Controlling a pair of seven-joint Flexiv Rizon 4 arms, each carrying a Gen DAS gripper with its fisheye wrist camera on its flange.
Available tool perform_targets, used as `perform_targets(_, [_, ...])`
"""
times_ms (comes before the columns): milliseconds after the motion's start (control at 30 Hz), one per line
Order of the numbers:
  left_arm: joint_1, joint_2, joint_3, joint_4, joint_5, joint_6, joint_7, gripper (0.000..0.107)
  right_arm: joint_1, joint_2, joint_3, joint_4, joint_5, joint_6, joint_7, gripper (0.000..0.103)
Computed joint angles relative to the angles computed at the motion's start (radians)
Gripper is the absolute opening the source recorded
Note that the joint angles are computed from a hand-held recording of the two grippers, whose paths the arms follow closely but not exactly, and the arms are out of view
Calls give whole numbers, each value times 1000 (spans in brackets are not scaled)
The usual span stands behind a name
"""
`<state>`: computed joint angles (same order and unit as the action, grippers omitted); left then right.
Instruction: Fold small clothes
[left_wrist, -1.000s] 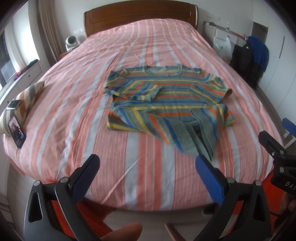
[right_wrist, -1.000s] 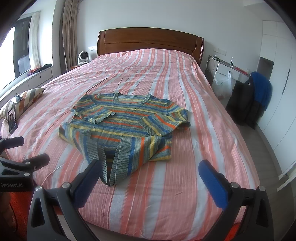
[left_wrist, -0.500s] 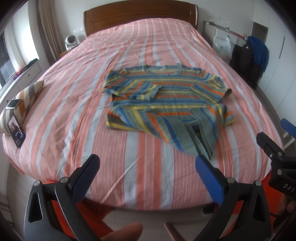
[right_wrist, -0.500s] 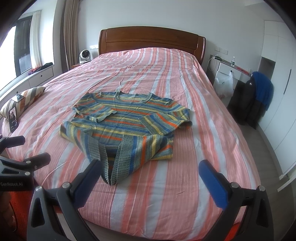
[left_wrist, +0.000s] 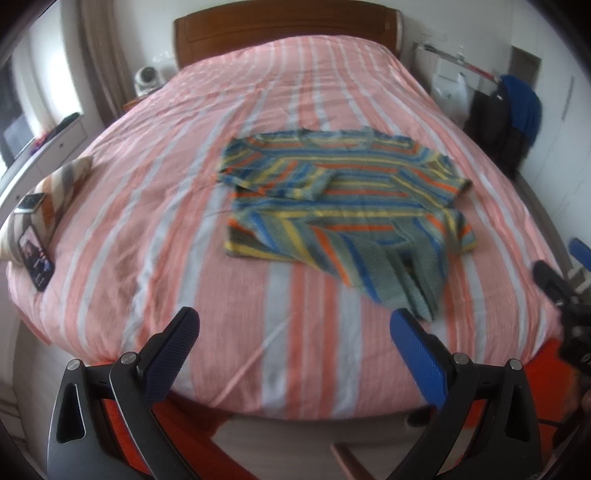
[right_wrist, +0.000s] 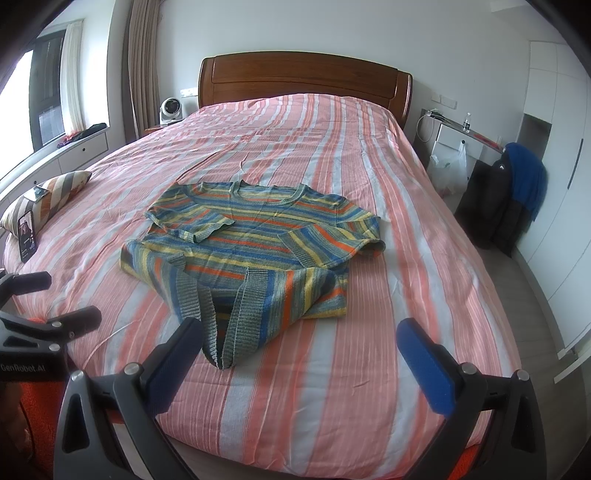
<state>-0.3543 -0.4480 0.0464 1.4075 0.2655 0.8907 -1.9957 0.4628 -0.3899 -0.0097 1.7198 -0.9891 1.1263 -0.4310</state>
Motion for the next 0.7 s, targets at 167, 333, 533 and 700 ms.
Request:
perform_targets(167, [41, 21, 32, 43, -15, -9, -71, 103, -56, 13, -39, 39, -71, 150, 114, 103])
perform_targets(333, [73, 38, 15, 93, -45, -3, -93, 103, -172, -141, 215, -127, 418, 33, -360, 103])
perform_targets(533, [73, 22, -9, 94, -56, 8, -36, 103, -138, -344, 250, -379, 567, -94, -548, 76])
perform_targets(700, [72, 32, 4, 114, -53, 26, -15, 103, -129, -351, 237, -381, 680, -148, -607, 6])
